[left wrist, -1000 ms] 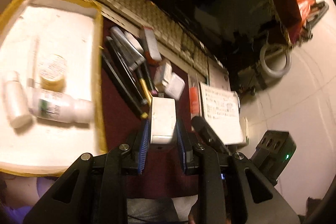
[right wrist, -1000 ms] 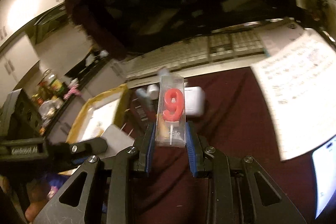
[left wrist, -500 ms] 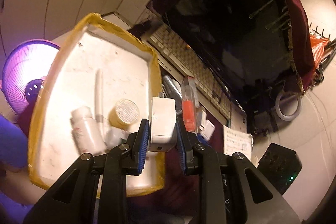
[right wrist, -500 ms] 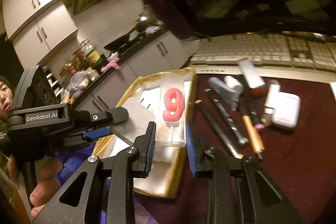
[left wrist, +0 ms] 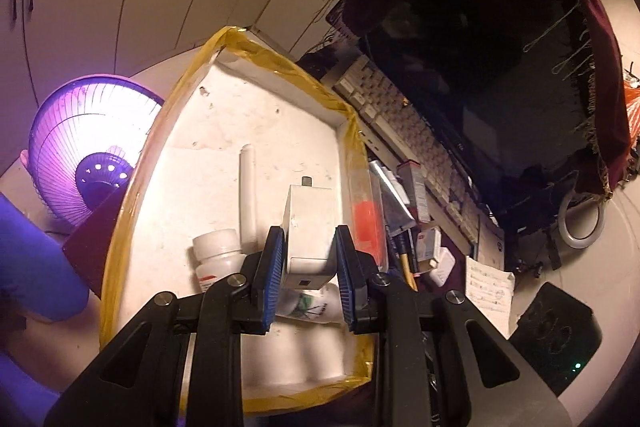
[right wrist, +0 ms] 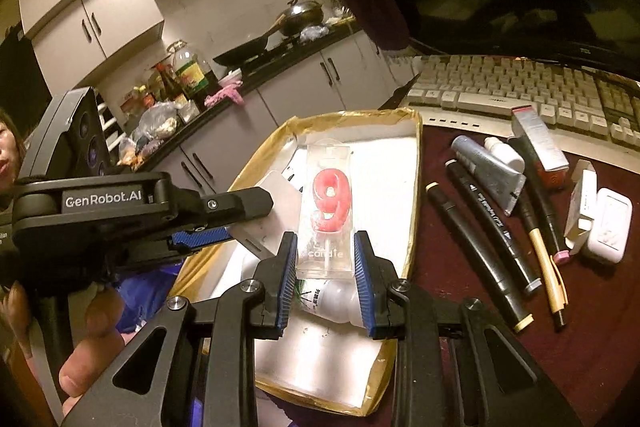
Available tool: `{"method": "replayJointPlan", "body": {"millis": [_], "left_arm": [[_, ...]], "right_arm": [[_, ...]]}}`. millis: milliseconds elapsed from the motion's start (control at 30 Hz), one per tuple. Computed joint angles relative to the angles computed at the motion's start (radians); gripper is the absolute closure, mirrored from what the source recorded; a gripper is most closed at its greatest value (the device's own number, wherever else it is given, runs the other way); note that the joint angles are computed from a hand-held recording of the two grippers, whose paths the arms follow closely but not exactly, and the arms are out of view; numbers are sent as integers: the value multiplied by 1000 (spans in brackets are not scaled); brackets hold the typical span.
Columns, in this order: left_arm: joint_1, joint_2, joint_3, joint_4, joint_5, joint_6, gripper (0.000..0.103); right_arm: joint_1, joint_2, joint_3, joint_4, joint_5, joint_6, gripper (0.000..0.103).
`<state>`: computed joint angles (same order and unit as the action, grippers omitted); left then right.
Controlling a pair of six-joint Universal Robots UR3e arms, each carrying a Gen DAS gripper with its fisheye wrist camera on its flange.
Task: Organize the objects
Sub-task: 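Carry the charger and candle pack over the tray and lower them, then open both grippers in the tray and withdraw to the desk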
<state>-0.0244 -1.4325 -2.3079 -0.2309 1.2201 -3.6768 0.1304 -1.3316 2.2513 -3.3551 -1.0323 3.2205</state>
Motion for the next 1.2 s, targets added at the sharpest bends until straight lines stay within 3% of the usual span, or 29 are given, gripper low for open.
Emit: {"method": "replayJointPlan", "body": {"millis": [467, 867, 900, 1033, 1067, 1200], "left_arm": [[-55, -78, 50, 13, 102, 8, 81], [-32, -155, 82, 12, 110, -19, 80], [-31, -155, 82, 12, 105, -18, 79], [-17, -124, 35, 86, 77, -45, 43], [-27, -115, 29, 102, 94, -56, 38], [-67, -95, 46, 104, 134, -71, 38]], "right_arm": [[43, 84, -66, 29, -33, -15, 78], [36, 111, -69, 1, -13, 1, 77], [32, 111, -68, 3, -9, 6, 76], [6, 105, -48, -25, 18, 30, 60], [4, 99, -37, -41, 17, 32, 58], [-36, 44, 36, -96, 59, 31, 50]]}}
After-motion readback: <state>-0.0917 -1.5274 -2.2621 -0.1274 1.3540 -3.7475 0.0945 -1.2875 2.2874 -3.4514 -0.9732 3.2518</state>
